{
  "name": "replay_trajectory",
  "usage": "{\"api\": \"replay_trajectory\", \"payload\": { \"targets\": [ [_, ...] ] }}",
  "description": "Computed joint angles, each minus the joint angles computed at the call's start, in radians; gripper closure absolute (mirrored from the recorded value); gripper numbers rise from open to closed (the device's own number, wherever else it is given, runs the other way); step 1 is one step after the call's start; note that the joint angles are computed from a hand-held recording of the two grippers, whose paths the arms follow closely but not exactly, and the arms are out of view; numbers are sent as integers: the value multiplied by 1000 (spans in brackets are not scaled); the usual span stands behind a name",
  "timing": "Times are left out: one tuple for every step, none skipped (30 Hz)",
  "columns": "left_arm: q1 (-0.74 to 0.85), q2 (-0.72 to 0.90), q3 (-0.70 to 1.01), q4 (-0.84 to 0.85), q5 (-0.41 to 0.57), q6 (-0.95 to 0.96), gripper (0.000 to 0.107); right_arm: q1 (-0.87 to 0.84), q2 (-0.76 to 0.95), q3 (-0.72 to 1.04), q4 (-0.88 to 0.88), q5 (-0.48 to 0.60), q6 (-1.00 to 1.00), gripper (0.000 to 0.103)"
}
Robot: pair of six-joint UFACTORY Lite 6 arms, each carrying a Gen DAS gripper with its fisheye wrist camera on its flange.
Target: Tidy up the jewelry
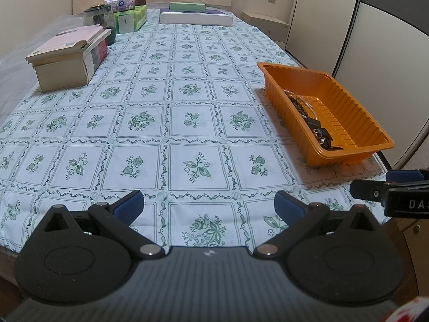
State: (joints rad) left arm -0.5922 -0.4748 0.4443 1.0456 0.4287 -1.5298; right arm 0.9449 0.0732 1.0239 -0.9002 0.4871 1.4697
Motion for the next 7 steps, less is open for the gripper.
{"api": "replay_trajectory", "payload": {
  "targets": [
    [2, 1, 1, -3, -4, 4, 4, -2, 1, -1, 0, -2, -1, 20],
    [6, 2, 1, -6, -9, 9, 4, 0, 0, 0, 0, 0, 1, 20],
    [8, -1, -1, -7, -14, 9, 4, 1, 0, 0, 0, 0, 1, 20],
    [11, -4, -4, 4, -17, 3, 4, 1, 0, 0, 0, 0, 1, 20],
    [7, -5, -4, 14, -15, -6, 4, 1, 0, 0, 0, 0, 1, 20],
    [13, -9, -8, 19, -22, -4, 4, 1, 0, 0, 0, 0, 1, 20],
    [15, -9, -8, 19, -27, -1, 4, 1, 0, 0, -2, 0, 1, 20]
  ]
}}
